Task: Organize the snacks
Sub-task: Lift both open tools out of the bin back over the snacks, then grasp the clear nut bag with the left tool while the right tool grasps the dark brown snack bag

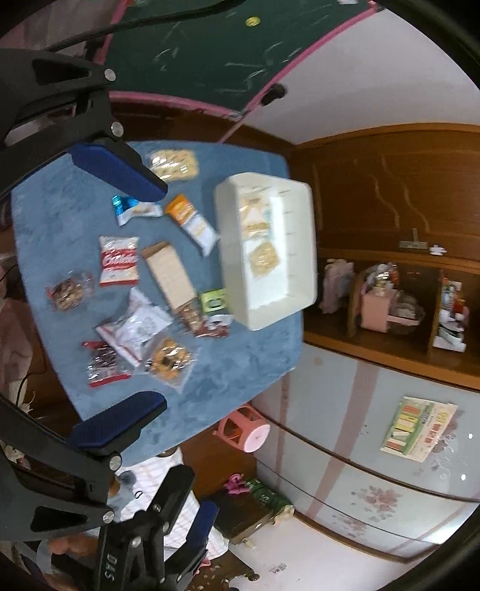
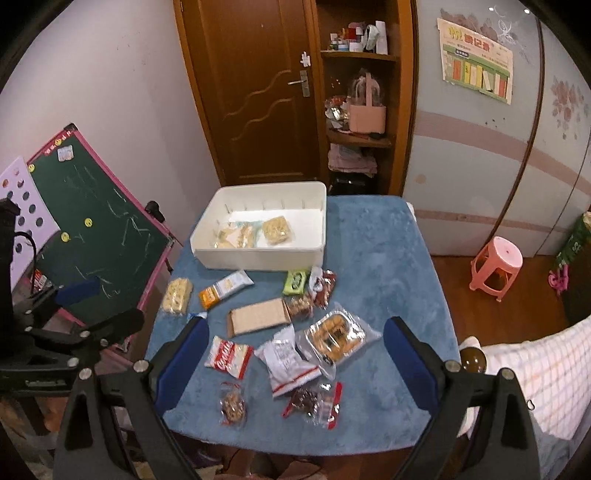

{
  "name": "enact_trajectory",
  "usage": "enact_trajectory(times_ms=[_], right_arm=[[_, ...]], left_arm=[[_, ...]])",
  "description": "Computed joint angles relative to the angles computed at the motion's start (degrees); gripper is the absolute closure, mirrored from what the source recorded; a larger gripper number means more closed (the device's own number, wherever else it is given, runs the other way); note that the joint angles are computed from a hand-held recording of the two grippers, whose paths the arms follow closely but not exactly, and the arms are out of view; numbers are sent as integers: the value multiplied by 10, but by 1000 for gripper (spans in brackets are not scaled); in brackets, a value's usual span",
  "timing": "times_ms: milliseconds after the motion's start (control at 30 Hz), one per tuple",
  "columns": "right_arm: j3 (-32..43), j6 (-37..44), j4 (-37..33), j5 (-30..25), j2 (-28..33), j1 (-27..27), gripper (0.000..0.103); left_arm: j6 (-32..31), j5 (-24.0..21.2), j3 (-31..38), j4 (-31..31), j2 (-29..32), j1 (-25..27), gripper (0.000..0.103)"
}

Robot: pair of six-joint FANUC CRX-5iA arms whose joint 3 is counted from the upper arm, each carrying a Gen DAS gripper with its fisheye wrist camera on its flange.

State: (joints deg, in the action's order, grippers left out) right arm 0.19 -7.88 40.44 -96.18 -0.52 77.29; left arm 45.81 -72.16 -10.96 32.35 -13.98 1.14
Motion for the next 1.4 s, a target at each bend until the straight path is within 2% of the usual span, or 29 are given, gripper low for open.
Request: enact_trajectory(times_ms=[133, 167, 300, 533, 733, 800, 833, 1000, 1133, 1200, 1300, 1367, 1400], right_arm=[[-22, -16, -31, 1, -5, 2, 7], [-33, -23, -43, 9, -10, 1, 10], [-69, -31, -94, 44, -23, -13, 16], [-115, 2, -180, 116, -22, -44, 17], [-152, 44, -252, 190, -2, -82, 17], [-165, 51, -273, 213, 3, -96, 20], [-171, 50, -280, 224, 4, -102, 22], [-193, 44, -297, 276, 0, -126, 23], [-188, 65, -306, 285, 18, -137, 23], [-170, 85, -318, 266, 39, -143, 22], [-161, 98, -298, 256, 57, -132, 21], [-157, 103, -290, 251, 60, -127, 28], [-159, 102, -289, 257, 55, -126, 31]], left_arm=[[25, 19, -28, -55, 2, -22, 1], [30, 18, -30, -69, 7, -27, 1], [75, 4, -40, -140, 44, -48, 8], [134, -15, -79, -159, 82, -38, 8], [168, 2, -101, -173, 100, -52, 8], [183, 12, -108, -180, 109, -61, 9], [190, 19, -114, -182, 110, -66, 9], [217, 42, -127, -195, 120, -86, 12], [241, 54, -127, -220, 127, -103, 12], [254, 58, -125, -228, 132, -108, 12], [270, 62, -126, -238, 136, -112, 13], [280, 68, -128, -242, 136, -118, 14], [290, 69, -124, -252, 137, -124, 17]])
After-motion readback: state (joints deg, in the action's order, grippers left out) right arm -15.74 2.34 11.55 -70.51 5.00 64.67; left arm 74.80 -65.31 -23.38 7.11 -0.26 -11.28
